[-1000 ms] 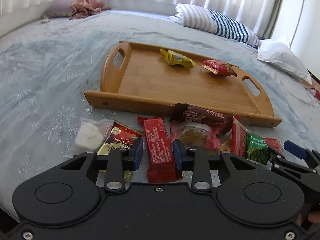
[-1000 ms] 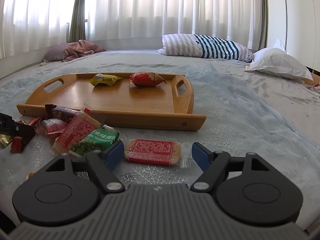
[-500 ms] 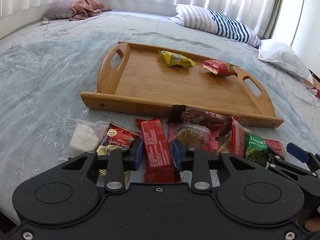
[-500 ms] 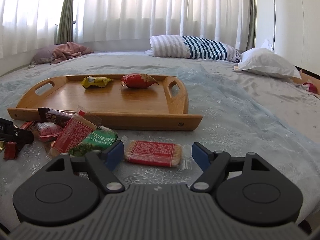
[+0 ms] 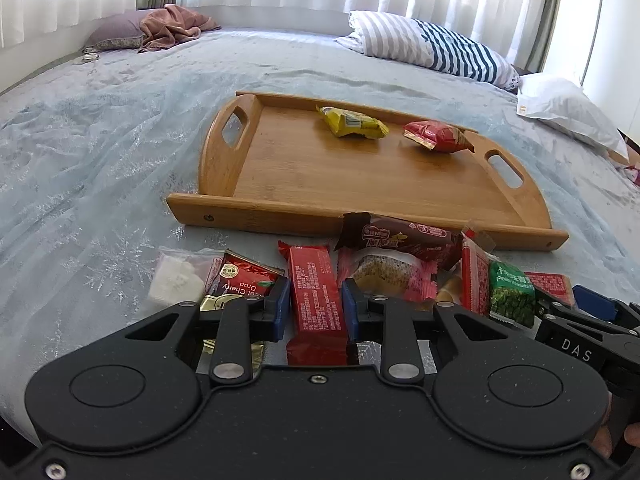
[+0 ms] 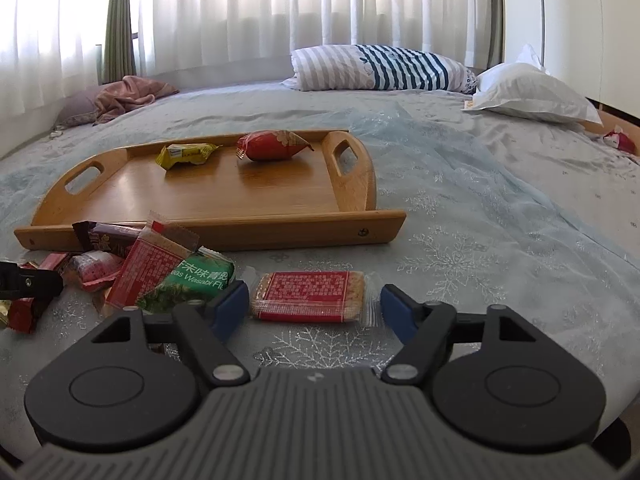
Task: Organize snacks
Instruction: 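Grasp the red-and-white biscuit pack with the right tool while the left tool lifts the red bar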
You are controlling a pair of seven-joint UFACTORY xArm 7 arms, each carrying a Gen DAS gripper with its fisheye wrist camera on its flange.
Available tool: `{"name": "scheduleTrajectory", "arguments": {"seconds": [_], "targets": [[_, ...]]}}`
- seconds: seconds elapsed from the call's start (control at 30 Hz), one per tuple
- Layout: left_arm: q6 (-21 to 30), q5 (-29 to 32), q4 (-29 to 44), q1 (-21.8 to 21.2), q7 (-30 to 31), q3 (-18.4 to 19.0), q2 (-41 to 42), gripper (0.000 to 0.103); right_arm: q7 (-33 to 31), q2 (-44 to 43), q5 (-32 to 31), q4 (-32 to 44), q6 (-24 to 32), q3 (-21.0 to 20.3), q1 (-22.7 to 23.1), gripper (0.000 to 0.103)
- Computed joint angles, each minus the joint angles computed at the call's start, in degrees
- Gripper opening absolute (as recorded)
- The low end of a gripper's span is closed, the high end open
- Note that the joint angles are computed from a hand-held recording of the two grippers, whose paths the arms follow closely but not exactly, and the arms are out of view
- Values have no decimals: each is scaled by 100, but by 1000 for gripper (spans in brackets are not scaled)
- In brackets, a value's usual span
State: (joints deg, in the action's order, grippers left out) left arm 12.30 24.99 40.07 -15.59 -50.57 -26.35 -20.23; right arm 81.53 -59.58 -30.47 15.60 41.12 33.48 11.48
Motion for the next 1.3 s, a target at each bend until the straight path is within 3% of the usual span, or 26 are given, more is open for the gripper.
{"name": "scheduleTrajectory", "arguments": {"seconds": [0.1, 0.2, 0.3, 0.47, 0.63, 1.07, 1.13, 1.3], "targets": [[-38, -37, -43, -60, 125, 79, -82, 26, -109, -140, 44, -59, 37, -133, 97, 65], [-52, 13, -27, 12, 166, 13, -117, 25, -231, -263, 28, -72, 187, -141, 90, 63], [-5, -37, -21, -27, 255, 39, -128, 25, -285, -339, 34, -27, 441, -82, 72, 74], [68, -290, -107, -259, 564, 218, -131, 25, -401, -287, 45, -18, 326, -71, 198, 89], [60, -445, -170, -339, 746, 296, -143, 26, -337, 166, -10, 173, 249, 98, 43, 89], [5, -381, -75, -201, 764, 201, 9, 29, 96, 344, -169, 185, -48, 3, -187, 89], [-24, -389, -76, -222, 779, 222, 35, 29, 112, 289, -159, 166, -29, -26, -165, 87], [-37, -386, -90, -249, 811, 234, 11, 23, 29, 301, -148, 187, -22, -94, -147, 72]]}}
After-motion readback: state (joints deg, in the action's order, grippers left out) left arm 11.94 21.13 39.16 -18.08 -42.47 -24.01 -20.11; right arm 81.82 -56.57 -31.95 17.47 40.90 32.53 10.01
